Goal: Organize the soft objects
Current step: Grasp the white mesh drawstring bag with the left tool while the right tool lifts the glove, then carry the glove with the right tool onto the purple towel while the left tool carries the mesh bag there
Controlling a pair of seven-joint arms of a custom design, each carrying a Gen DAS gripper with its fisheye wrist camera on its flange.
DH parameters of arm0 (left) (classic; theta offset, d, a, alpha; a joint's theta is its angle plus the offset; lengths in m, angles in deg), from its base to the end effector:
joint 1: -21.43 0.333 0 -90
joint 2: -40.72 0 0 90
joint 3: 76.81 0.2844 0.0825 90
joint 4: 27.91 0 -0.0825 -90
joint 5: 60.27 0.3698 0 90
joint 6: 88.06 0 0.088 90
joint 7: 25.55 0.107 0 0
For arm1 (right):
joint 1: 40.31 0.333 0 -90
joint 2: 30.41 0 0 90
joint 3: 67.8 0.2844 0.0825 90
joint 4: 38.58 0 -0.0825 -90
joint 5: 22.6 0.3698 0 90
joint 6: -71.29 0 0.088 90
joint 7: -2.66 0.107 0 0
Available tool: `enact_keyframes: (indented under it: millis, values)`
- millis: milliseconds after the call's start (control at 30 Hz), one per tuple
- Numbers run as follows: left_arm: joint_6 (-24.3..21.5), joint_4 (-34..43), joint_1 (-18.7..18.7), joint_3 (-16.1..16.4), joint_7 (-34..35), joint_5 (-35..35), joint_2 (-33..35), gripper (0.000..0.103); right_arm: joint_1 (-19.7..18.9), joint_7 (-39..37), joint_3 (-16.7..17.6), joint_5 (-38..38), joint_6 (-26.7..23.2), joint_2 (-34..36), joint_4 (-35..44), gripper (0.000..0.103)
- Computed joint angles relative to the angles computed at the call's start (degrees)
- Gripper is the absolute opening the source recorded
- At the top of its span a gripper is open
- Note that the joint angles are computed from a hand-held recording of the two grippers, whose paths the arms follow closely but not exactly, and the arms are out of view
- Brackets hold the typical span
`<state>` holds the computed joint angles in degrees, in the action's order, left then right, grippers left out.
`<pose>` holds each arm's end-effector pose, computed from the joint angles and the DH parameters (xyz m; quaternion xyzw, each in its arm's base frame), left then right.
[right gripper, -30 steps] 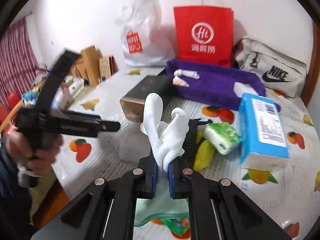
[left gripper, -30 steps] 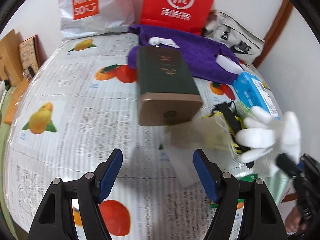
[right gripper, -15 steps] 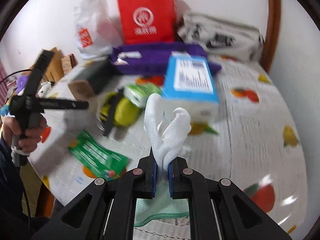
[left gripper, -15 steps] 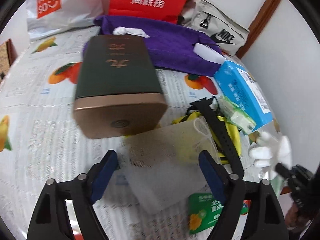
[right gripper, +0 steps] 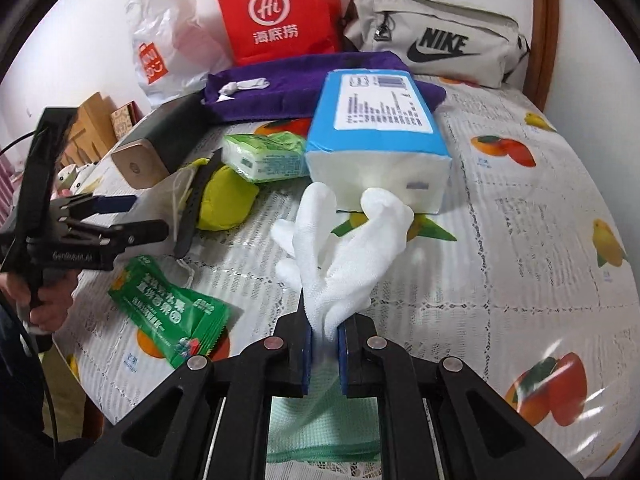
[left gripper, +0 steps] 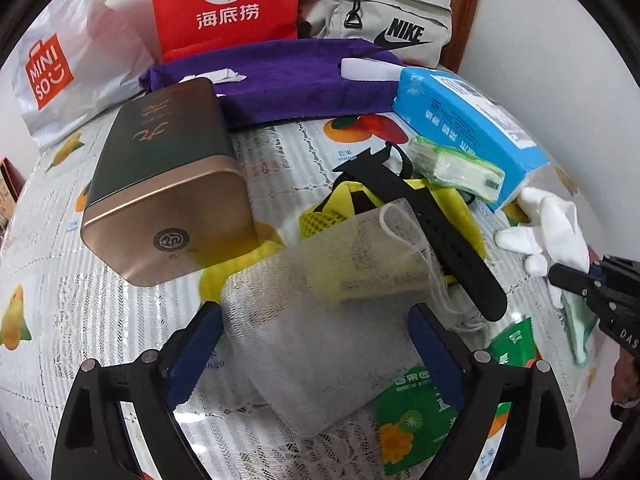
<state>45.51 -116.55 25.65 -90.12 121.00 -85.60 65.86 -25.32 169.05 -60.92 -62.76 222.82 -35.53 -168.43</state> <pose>0.6797 -0.0926 0.4198 -0.3361 0.8980 -0.2739 0.0747 0.4862 0.2142 0.4193 -0.5225 0.7909 -0.2178 0.2322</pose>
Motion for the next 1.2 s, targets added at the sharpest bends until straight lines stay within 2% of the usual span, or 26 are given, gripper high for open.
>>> enact_keyframes:
  millis: [133, 200, 233, 300, 333, 400, 500, 600, 933, 1200]
  values:
    - [4.13, -3.26, -0.30, 0.04, 1.12, 0.12, -1.69, 0.081, 0.42, -0.63, 0.17, -0.03, -1.94, 0.81, 0.83, 0.015]
    - [4.61, -3.55, -0.17, 0.15, -0.35, -0.58, -2.02, 0.066, 0.54, 0.67, 0.11, -0.98, -1.91, 0.70, 0.59, 0.016]
    - [4.66, -3.61, -0.06, 0.10, -0.36, -0.76, -2.08, 0.062, 0.51, 1.34, 0.00, -1.10, -1.45, 0.63, 0.34, 0.016]
    - [4.74, -3.97, 0.23, 0.02, -0.16, -1.25, -2.42, 0.045, 0.34, 3.42, -0.09, -1.66, -0.52, 0.30, -0.25, 0.016]
    - [4.54, -3.96, 0.30, 0.03, -0.35, -1.46, -2.46, 0.040, 0.32, 3.82, -0.05, -1.71, -0.65, 0.29, -0.21, 0.016]
    - [2.61, -3.15, 0.81, 0.00, -0.50, -2.13, -2.29, 0.023, 0.65, 3.64, 0.36, -1.98, -2.66, 0.78, 0.76, 0.016]
    - [-1.94, -1.02, 1.85, 0.11, -0.92, -3.46, -1.60, 0.015, 1.61, 2.53, 0.71, -2.14, -5.81, 1.19, 2.01, 0.011]
    - [-2.99, -0.96, 2.33, 0.54, -1.72, -4.51, -1.97, 0.015, 1.89, 3.75, 0.46, -2.06, -4.55, 0.33, 1.09, 0.010]
    - [-4.56, -1.54, 4.46, 1.46, -1.63, -10.20, -5.02, 0.015, 1.39, 6.96, 2.22, -4.66, -5.17, -3.89, 0.39, 0.010]
    - [-6.65, 0.72, 4.83, 2.34, -4.08, -11.84, -5.88, 0.015, 0.79, 7.00, 3.93, -6.46, -7.26, -7.21, 1.59, 0.010]
